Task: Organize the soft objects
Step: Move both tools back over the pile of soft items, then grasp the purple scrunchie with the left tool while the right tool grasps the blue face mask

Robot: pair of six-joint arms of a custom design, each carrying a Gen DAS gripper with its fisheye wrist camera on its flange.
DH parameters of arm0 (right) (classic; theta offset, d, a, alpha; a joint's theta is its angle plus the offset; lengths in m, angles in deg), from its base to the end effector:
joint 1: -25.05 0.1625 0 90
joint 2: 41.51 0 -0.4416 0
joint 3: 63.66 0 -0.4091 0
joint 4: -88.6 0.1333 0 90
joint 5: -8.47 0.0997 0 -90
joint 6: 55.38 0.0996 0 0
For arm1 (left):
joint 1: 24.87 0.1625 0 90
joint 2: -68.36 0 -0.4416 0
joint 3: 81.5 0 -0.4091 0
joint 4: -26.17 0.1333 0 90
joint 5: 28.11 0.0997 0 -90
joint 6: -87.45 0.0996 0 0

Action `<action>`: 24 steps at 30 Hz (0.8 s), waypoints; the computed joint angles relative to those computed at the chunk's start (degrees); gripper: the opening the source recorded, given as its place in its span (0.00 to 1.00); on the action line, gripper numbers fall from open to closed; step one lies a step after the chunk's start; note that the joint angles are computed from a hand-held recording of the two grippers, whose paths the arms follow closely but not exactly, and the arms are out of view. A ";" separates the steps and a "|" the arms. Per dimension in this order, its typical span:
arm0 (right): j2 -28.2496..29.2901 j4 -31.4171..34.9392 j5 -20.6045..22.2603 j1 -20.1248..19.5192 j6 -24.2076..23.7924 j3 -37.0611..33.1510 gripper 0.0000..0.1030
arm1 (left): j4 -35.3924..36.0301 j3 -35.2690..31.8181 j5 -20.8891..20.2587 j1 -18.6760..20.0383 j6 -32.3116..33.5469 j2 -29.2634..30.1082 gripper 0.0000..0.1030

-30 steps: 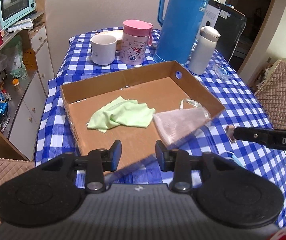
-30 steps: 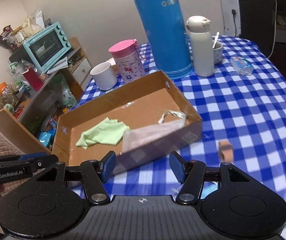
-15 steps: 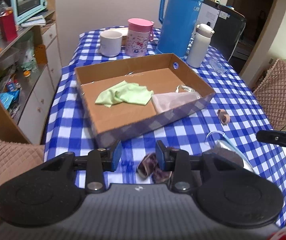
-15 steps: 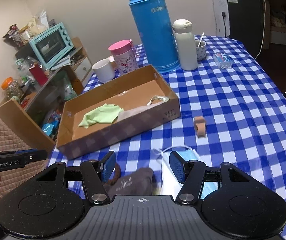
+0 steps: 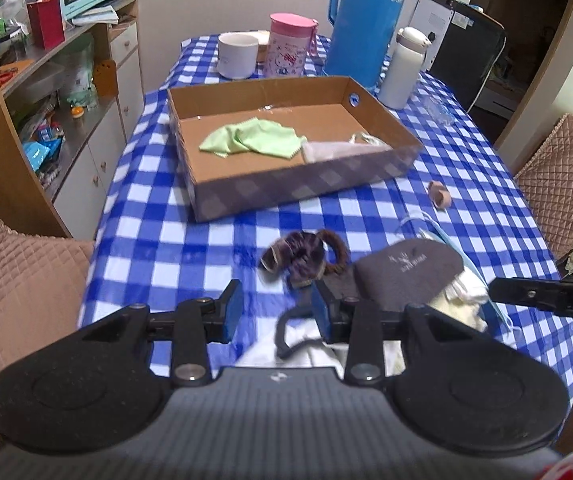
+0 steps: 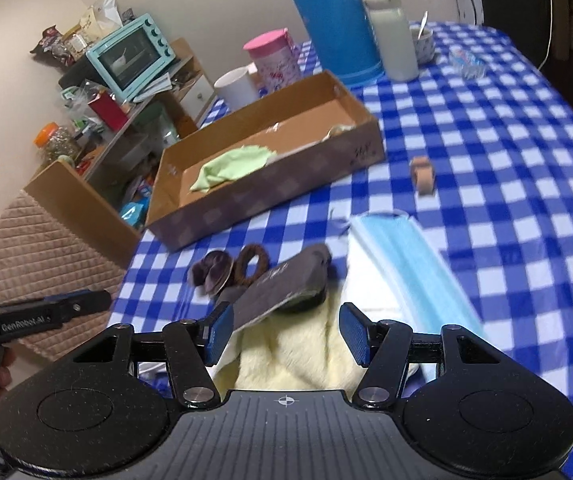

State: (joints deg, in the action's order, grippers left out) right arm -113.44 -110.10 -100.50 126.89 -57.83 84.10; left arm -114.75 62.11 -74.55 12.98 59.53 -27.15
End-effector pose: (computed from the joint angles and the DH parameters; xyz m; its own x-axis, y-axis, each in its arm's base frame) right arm 0.1751 -0.3434 0.1607 -0.9535 -0.0565 0.2960 -0.2133 0.8204 -0.5306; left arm -0.1398 -0.3644 0.2304 -0.7858 0.2003 -0.5851 0.4761 0.7997 -0.3658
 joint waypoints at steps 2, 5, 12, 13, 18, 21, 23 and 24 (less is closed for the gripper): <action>-0.06 0.25 0.82 -0.33 0.10 0.30 0.58 | 0.96 0.45 -0.23 -0.73 -1.26 -0.19 0.33; 0.16 0.06 1.21 -0.33 0.09 0.54 0.58 | 2.15 1.01 -0.61 -1.69 -2.98 -0.38 0.33; 0.64 -0.31 3.08 -0.83 1.16 0.76 0.58 | 4.05 1.85 -1.78 -2.48 -4.82 -0.66 0.33; 0.88 -0.42 3.00 -0.65 1.30 0.70 0.58 | 4.22 1.88 -1.94 -2.49 -4.85 -0.68 0.33; 0.95 -1.30 1.95 -0.29 0.70 1.17 0.57 | 4.62 1.91 -2.61 -2.65 -4.46 -0.51 0.33; 0.46 -2.35 0.22 -0.29 0.01 2.00 0.57 | 4.04 1.85 -3.10 -2.36 -3.79 0.05 0.33; -0.05 -3.27 -0.83 -0.53 -0.52 2.79 0.57 | 3.69 1.82 -3.31 -2.26 -3.36 0.42 0.33; -0.25 -3.96 -1.73 -0.58 -1.00 3.27 0.57 | 3.47 1.82 -3.36 -2.20 -3.13 0.63 0.33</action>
State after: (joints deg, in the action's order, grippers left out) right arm -113.69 -114.06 -102.23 126.31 -58.82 87.38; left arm -111.27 63.94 -77.91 10.78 56.40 -26.52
